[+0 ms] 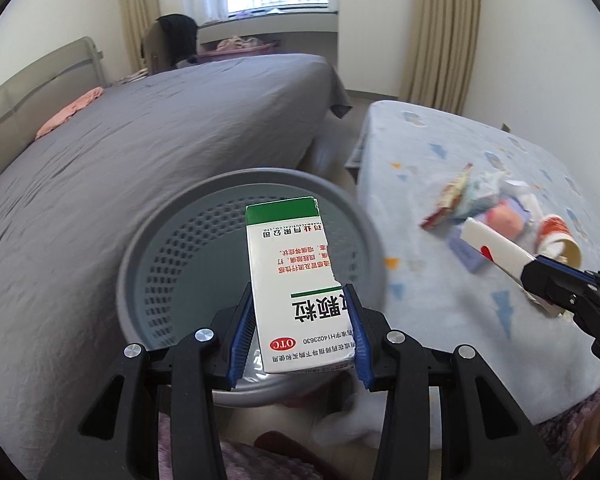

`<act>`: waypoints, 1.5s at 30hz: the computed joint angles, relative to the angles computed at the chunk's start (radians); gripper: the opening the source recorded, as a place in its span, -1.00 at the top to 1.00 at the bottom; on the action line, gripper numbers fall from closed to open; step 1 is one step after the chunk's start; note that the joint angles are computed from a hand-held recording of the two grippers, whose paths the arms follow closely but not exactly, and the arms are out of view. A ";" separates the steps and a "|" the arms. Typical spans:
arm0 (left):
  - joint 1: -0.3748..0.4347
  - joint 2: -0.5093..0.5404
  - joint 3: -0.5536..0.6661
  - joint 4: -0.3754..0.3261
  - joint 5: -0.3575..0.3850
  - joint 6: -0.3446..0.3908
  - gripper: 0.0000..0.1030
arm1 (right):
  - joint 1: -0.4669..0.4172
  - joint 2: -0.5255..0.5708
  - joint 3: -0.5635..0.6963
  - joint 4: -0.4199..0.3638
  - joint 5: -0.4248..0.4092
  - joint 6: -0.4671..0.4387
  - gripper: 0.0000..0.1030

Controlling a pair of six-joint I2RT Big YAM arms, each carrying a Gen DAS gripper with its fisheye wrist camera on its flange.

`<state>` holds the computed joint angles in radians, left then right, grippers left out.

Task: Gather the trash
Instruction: 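Carry both items over the grey basket and open both grippers to drop them, then move both tools back over the mattress toward the crumpled tissue paper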

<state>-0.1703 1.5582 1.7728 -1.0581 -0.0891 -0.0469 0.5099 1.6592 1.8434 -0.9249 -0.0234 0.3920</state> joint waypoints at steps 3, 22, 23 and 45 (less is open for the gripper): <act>0.039 0.012 0.005 0.001 0.000 0.001 0.19 | 0.016 0.094 0.125 -0.032 -0.024 -0.035 0.71; 0.149 0.167 0.142 -0.030 -0.003 -0.045 0.14 | 0.044 0.508 0.713 -0.289 -0.098 -0.108 0.71; 0.152 0.172 0.145 -0.030 -0.004 -0.045 0.14 | 0.044 0.518 0.728 -0.295 -0.097 -0.107 0.71; 0.160 0.167 0.139 -0.021 -0.002 -0.061 -0.45 | 0.046 0.474 0.654 -0.238 -0.057 -0.098 0.00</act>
<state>-0.0104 1.7251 1.9121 -1.0793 -0.0914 -0.1079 0.5562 2.1327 2.4975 -1.1634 -0.0802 0.2939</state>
